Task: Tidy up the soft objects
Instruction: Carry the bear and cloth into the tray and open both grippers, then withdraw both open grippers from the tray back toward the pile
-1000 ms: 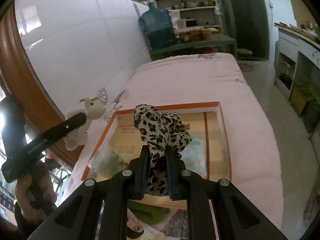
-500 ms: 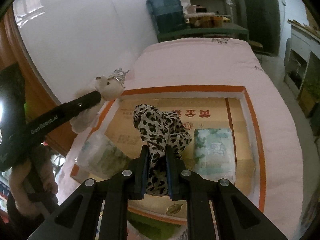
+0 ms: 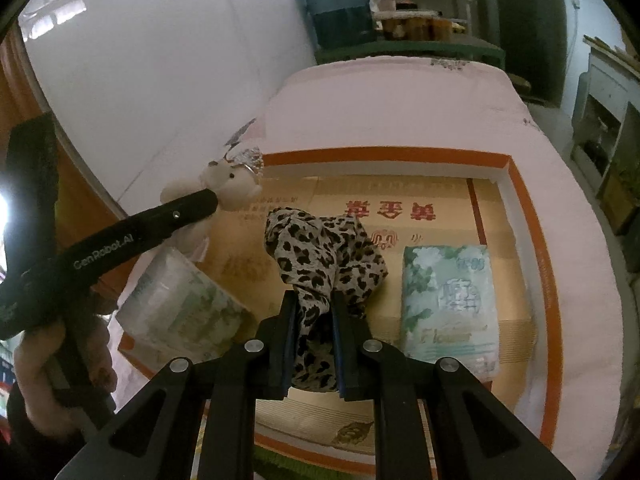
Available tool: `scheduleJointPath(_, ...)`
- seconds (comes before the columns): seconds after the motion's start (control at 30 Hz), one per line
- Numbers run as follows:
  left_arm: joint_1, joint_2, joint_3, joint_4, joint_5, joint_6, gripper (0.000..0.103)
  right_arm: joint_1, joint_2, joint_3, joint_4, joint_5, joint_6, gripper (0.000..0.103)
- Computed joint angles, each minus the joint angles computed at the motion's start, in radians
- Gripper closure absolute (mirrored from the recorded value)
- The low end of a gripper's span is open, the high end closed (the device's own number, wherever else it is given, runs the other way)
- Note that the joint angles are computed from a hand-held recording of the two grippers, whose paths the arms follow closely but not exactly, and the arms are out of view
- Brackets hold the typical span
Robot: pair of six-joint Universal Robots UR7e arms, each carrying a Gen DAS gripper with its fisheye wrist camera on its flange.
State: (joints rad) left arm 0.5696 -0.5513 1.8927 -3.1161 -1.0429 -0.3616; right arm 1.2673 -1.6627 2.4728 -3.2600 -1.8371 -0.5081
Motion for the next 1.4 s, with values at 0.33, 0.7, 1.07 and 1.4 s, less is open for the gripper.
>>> scheduleJointPath(0.33,0.022,0.004,-0.004,0.005,-0.037,-0.011,0.045,-0.007,0.016,-0.005,0.001,0.003,-0.001,0.080)
scheduleJointPath(0.7,-0.012,-0.018,0.028,-0.096,0.014,0.007,0.045,-0.004,-0.006,0.019,-0.031,0.011,-0.019,0.056)
scheduleJointPath(1.07,-0.065,-0.068,0.081,-0.148,0.058,0.025,0.045,0.002,-0.068,0.043,-0.004,0.028,-0.005,0.056)
scheduleJointPath(1.4,-0.103,-0.112,0.129,-0.170,0.073,0.011,0.045,0.021,-0.136,0.077,0.017,0.030,0.008,0.056)
